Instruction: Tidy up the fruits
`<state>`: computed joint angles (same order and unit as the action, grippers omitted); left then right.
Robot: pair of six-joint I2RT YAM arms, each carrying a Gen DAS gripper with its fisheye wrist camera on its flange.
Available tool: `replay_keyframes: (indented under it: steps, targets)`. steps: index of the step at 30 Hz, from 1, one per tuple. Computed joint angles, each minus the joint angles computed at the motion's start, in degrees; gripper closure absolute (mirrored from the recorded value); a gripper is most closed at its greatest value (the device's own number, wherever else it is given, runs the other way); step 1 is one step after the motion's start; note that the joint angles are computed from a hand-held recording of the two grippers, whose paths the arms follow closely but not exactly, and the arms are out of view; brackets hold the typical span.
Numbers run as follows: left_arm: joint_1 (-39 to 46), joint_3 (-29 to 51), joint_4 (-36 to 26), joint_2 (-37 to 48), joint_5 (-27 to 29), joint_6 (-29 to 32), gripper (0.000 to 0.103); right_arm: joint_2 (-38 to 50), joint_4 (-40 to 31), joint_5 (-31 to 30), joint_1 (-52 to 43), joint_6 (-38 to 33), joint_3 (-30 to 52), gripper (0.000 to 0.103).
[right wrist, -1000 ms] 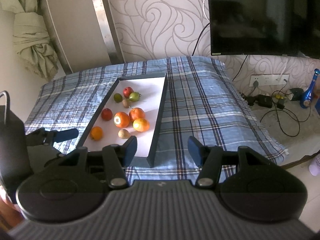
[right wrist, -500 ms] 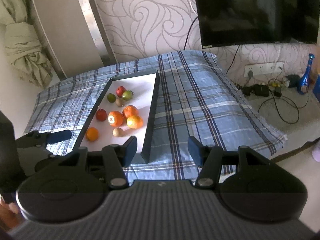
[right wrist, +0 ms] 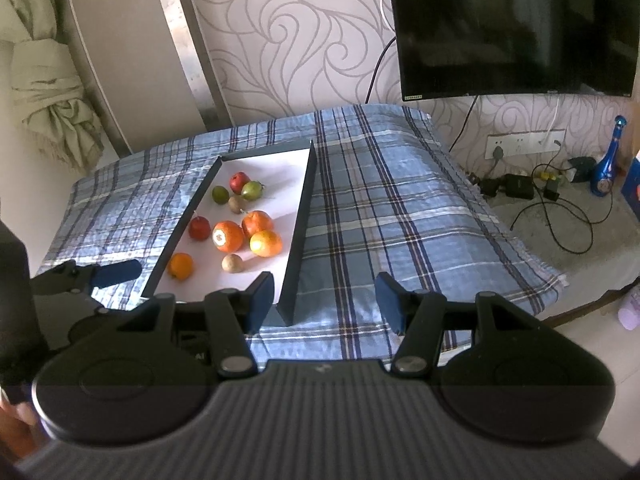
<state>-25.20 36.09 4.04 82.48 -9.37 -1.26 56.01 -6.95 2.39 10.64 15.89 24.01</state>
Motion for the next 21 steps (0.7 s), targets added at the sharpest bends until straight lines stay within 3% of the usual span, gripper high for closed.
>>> replay_keyframes:
  steps: [21]
  targets:
    - [1.69,0.25,0.36,0.13,2.41,0.37,0.0,0.27,0.2,1.25,0.73,1.4,0.01,0.045]
